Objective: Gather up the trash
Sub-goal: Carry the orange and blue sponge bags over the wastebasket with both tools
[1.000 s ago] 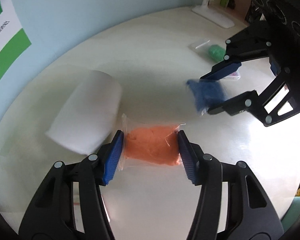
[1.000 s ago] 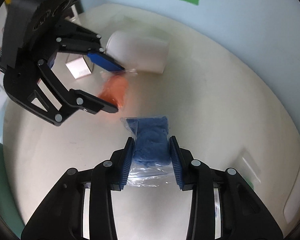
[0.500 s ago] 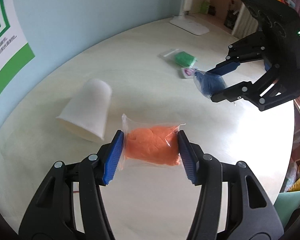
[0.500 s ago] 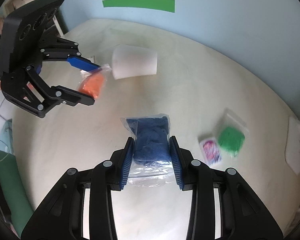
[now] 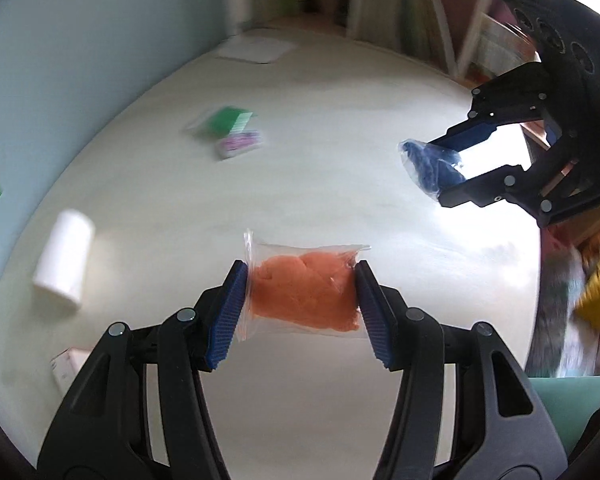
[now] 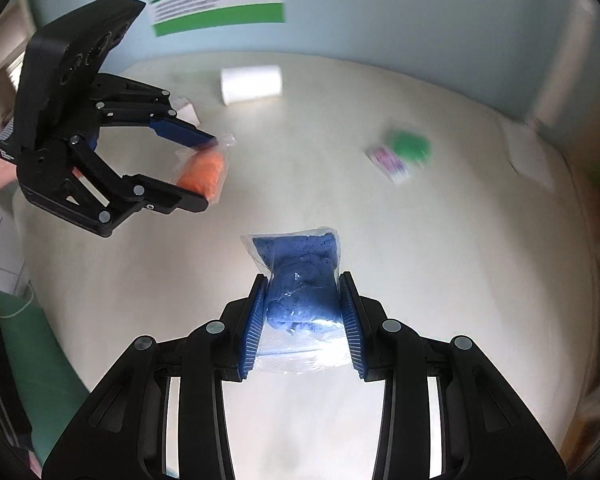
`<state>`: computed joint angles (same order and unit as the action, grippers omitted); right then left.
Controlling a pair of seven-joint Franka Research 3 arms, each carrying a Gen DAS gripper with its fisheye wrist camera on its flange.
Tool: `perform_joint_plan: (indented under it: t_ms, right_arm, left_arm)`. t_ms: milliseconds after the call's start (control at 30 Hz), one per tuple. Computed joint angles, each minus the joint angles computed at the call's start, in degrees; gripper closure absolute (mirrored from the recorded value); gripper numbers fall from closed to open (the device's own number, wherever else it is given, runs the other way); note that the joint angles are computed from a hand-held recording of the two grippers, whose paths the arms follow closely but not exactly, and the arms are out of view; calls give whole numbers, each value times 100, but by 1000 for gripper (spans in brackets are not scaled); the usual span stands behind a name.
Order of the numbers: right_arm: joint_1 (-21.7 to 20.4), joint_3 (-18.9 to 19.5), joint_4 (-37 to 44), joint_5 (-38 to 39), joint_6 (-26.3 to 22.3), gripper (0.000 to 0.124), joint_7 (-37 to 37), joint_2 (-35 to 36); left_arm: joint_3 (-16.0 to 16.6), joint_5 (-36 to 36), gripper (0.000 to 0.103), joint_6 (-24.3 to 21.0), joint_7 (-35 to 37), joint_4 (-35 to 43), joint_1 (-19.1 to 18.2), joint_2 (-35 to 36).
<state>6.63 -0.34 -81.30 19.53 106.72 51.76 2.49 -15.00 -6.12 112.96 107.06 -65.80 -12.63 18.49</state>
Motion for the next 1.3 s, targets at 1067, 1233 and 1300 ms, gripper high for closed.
perform_joint_plan:
  t_ms: [1067,1233,1300]
  right_arm:
    - [-2462,-1380,-5515,-1238,-1028,87,1743,-6015]
    - [-2826,-1566,-5851,-1169,-1147,87,1601,-6086]
    - [-2952,-1623,-6000,-1131,-1151,87,1543,-6087]
  left_arm:
    - [-791,356,51,-1344,747,1238,-2992,1180]
    - [-797,541,51,-1559,649,1306,-3350,1429]
    - [-790,569,51,-1609,592,1355,-3442,1540]
